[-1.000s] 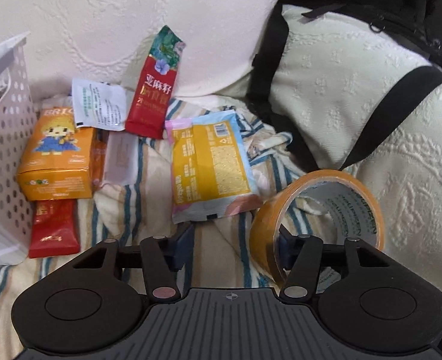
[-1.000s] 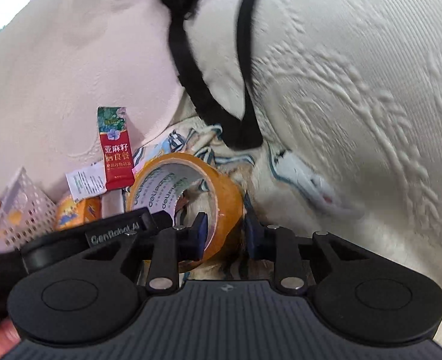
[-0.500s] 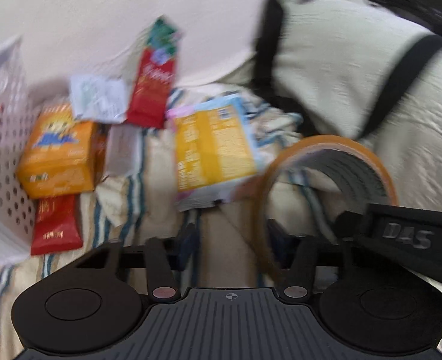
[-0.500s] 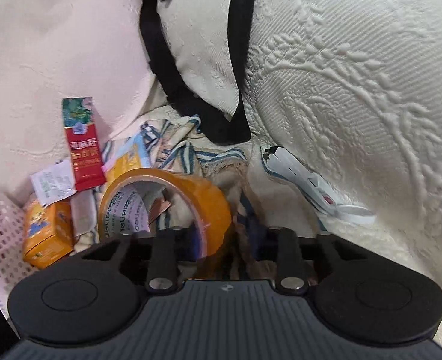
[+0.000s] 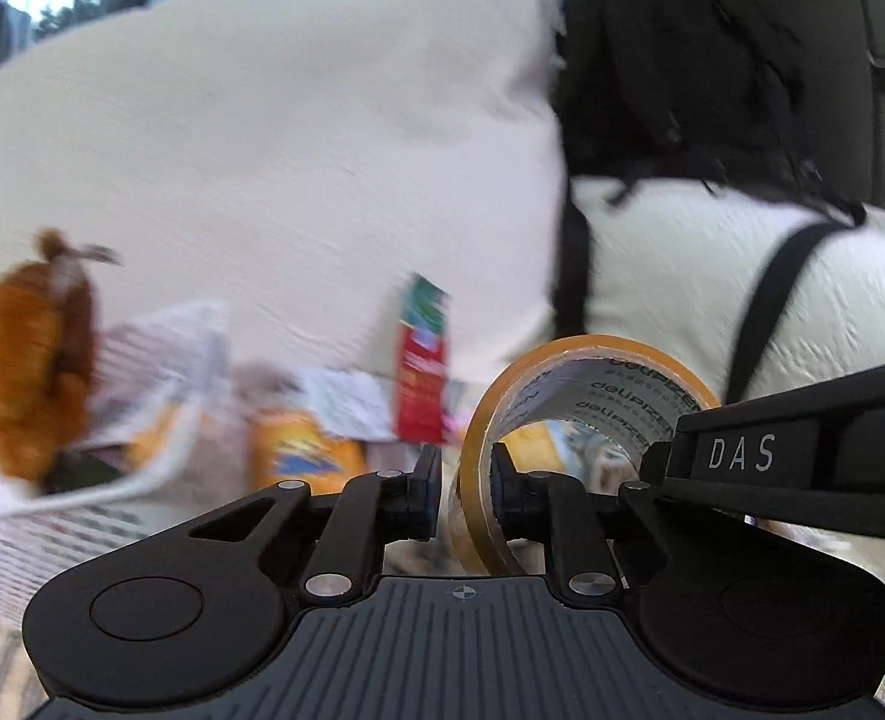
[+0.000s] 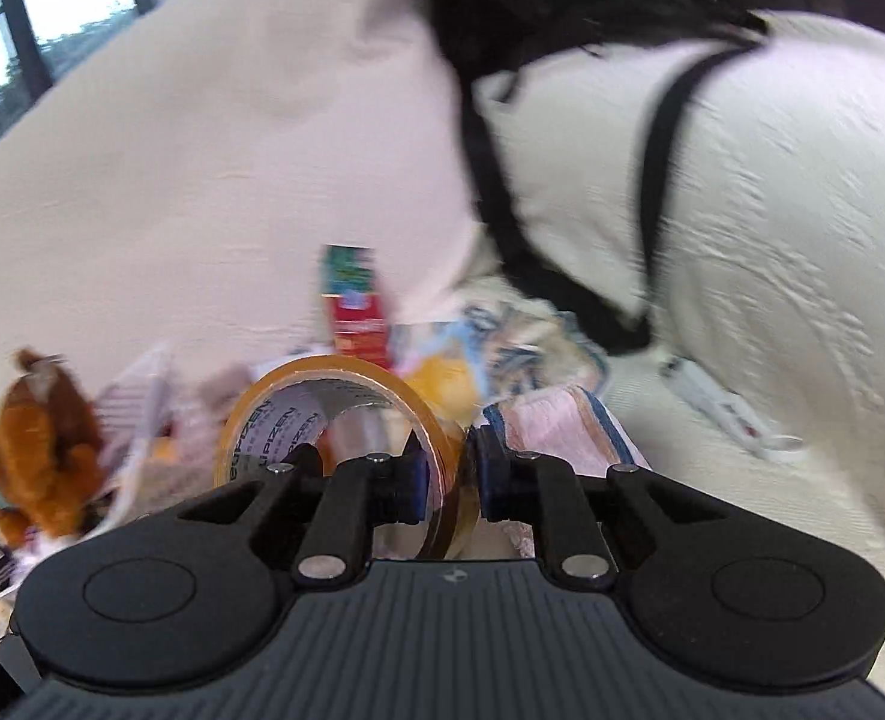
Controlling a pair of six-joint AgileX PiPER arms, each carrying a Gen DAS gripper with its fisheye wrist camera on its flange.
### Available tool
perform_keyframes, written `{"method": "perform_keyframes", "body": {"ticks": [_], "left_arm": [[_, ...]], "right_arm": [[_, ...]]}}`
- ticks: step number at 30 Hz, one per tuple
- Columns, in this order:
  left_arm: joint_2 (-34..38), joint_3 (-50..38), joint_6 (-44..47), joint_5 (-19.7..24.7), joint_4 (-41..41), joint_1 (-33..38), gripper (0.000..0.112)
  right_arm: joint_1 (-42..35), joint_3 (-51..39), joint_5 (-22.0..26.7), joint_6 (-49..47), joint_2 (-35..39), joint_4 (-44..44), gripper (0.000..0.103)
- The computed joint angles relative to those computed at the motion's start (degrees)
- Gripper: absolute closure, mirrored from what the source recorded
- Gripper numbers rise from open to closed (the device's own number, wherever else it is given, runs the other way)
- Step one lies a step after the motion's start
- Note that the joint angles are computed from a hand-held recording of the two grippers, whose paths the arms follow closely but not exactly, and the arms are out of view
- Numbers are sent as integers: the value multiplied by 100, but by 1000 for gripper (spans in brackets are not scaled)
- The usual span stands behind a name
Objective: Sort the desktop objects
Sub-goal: 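Carry the tape roll to the basket and open the right gripper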
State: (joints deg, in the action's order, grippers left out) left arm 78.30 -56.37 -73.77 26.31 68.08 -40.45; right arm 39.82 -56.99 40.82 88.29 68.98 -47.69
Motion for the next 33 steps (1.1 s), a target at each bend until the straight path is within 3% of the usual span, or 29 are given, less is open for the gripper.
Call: {"method": "perform_keyframes", "body": {"ticks": [12, 16, 24, 27, 28, 30, 31, 33], "left_arm": [[-1404, 59, -150, -258, 349, 1420, 98], [-1586, 21, -425, -440, 701, 2071, 98], [-1009, -158, 802, -1057, -473, 3223, 98], [-502, -302, 2108, -1194, -1697, 3469, 98], [-296, -361, 2484, -1205, -2052, 3509, 87], [128, -501, 2556, -1090, -2076, 3473, 76], [340, -589, 2262, -955, -1744, 3389, 57], [752, -782, 1397, -471, -830, 3148, 45]], "right_arm": [[1452, -2069, 475, -223, 1042, -1120, 86], [1608, -2859, 254, -739, 1561, -1039, 86], [1186, -3626, -392, -1891, 2507, 169, 86], [862, -3748, -561, -2361, 2909, 771, 86], [790, -3802, -531, -2471, 3054, 870, 86], [598, -3969, -509, -2705, 3379, 1162, 85], [521, -3989, -491, -2859, 3483, 1349, 85], [268, -4094, -572, -3489, 3703, 2075, 86]]}}
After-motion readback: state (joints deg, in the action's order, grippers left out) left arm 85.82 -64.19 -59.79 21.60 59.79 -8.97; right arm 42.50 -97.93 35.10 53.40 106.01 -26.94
